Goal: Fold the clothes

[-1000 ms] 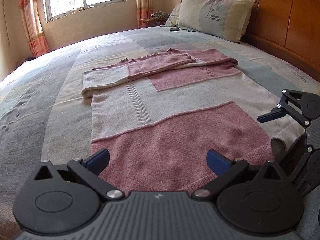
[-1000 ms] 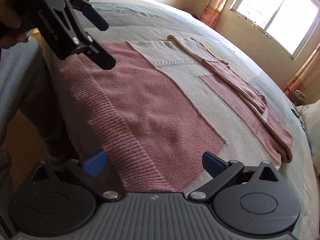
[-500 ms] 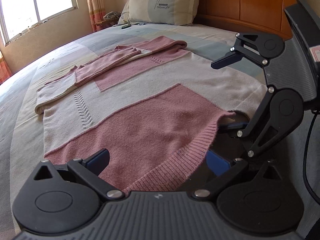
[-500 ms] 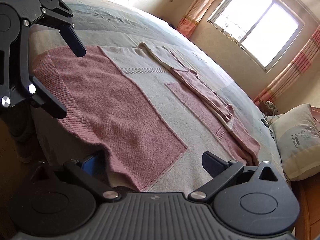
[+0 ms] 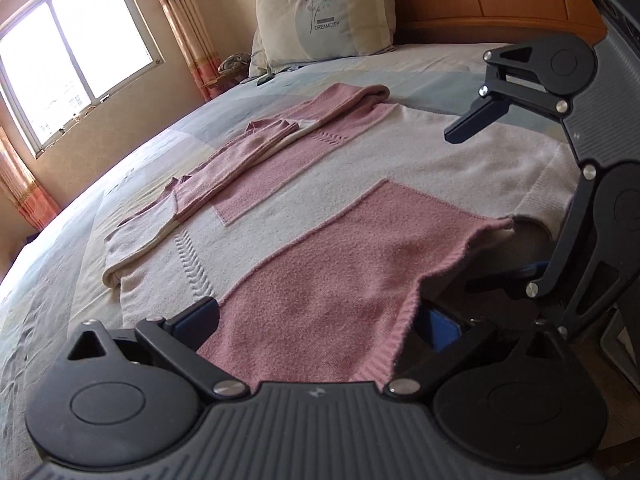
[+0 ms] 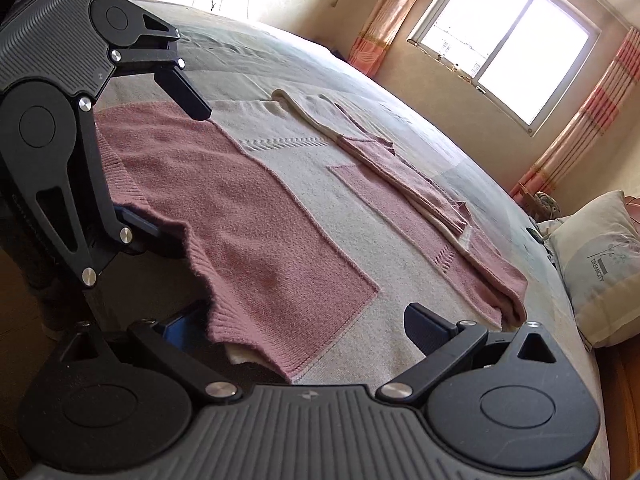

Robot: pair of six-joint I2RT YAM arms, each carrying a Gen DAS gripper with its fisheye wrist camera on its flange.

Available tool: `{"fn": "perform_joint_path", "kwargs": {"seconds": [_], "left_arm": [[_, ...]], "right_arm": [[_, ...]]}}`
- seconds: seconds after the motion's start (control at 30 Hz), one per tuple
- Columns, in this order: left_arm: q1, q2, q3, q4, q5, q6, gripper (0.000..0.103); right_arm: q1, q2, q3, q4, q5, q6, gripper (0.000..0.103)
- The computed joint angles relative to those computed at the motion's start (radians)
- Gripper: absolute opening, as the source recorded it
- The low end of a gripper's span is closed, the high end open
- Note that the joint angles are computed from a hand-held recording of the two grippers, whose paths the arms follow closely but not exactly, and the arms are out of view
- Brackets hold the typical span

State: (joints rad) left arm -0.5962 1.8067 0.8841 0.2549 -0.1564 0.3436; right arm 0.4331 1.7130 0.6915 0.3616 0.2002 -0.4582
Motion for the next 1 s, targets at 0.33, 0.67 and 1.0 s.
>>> {"fn": "perform_joint_path", "kwargs": {"seconds": [0.33,0.67,1.0], "left_arm": [[-0.011,-0.018,-0.055,0.006,0.025,0.112,0.102],[-0.052,0.060,-0.006,0.100,-0.198,0.217,0.102],[-0.040,0.051,-0.058,0.133,-0.193,0.183,0.102]], "right_arm": [[0.080,0.123,-0.043,0.351,0.186,-0.132,0.103],[0.069,0.091,-0.103,0.415,0.181,-0.112,0.103],[0.097,0.143,-0.165,0.477,0.406,-0.180,0.103]]}}
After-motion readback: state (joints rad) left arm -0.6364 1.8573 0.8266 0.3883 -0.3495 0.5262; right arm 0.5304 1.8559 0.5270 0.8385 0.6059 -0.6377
